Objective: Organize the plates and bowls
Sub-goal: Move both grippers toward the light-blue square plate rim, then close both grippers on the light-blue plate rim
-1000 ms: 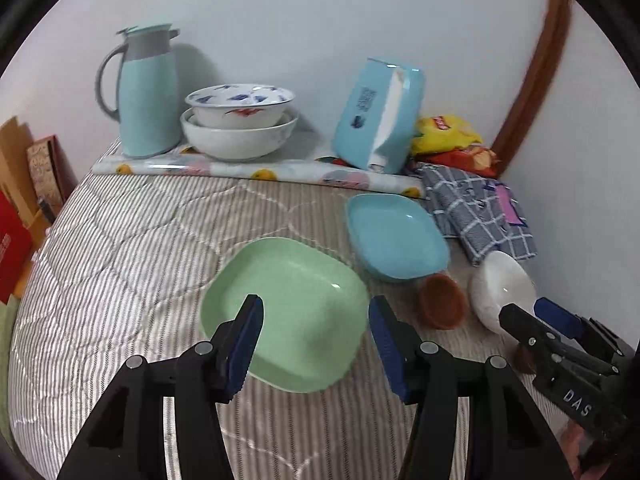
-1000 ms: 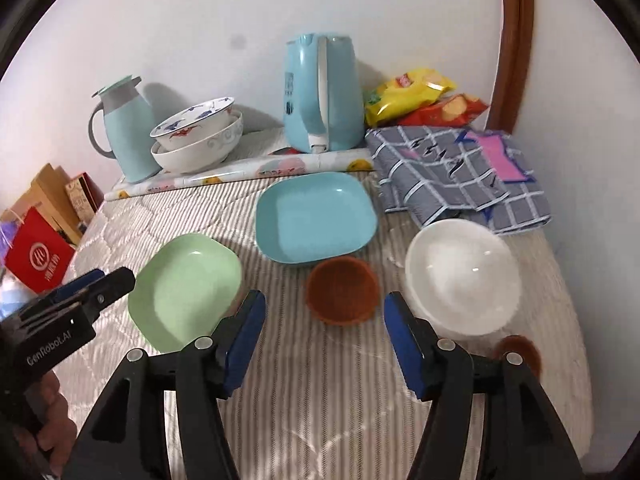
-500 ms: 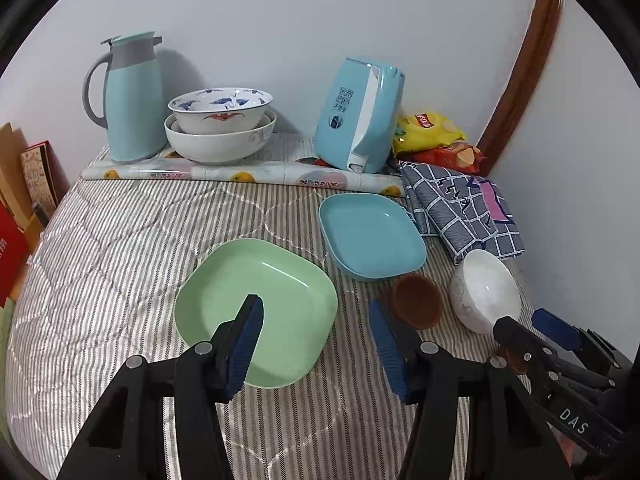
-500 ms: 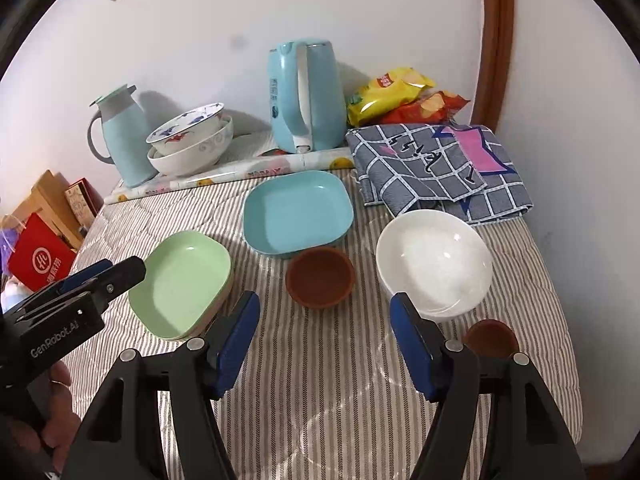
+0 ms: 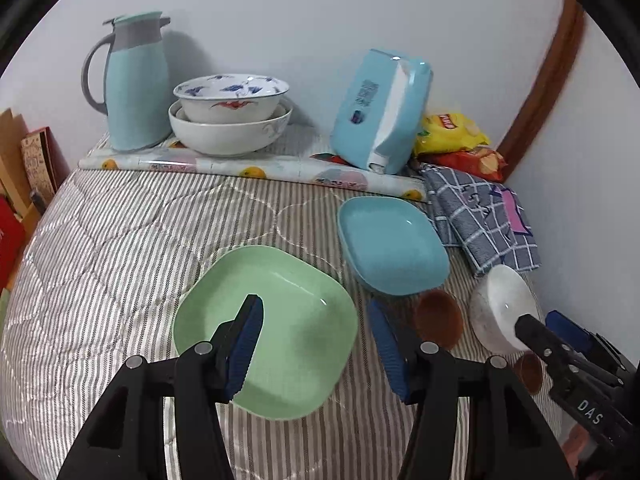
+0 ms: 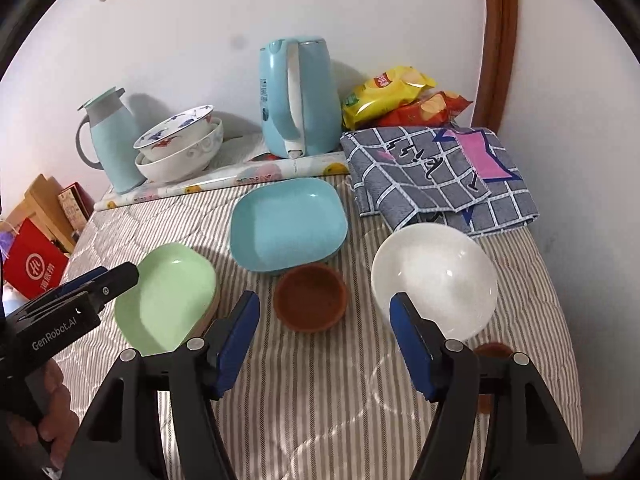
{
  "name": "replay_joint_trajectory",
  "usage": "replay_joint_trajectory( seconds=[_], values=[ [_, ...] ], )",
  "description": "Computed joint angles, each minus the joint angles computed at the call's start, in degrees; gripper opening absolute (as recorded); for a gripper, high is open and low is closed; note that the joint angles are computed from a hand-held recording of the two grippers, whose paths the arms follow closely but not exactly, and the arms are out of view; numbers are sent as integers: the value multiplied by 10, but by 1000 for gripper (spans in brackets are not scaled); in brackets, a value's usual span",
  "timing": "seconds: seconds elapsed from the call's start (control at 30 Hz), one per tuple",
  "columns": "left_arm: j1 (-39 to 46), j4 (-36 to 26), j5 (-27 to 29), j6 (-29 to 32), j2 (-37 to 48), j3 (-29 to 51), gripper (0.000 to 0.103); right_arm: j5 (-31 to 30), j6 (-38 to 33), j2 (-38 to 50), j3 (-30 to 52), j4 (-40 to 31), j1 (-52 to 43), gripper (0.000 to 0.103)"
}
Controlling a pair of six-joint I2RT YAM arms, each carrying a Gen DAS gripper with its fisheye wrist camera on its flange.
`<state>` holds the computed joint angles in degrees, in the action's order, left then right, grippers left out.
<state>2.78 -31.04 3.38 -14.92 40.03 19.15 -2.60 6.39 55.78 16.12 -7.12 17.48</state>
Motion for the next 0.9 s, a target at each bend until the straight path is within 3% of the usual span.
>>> replay_joint_trajectory(
  seconds=[0.43, 0.9],
  values=[
    [21, 155, 3, 4, 185, 20, 53, -11, -20, 194, 100, 90, -14, 66],
    [-19, 292, 5, -18, 425, 84, 53, -38, -34, 412, 218, 135, -37, 43]
  ],
)
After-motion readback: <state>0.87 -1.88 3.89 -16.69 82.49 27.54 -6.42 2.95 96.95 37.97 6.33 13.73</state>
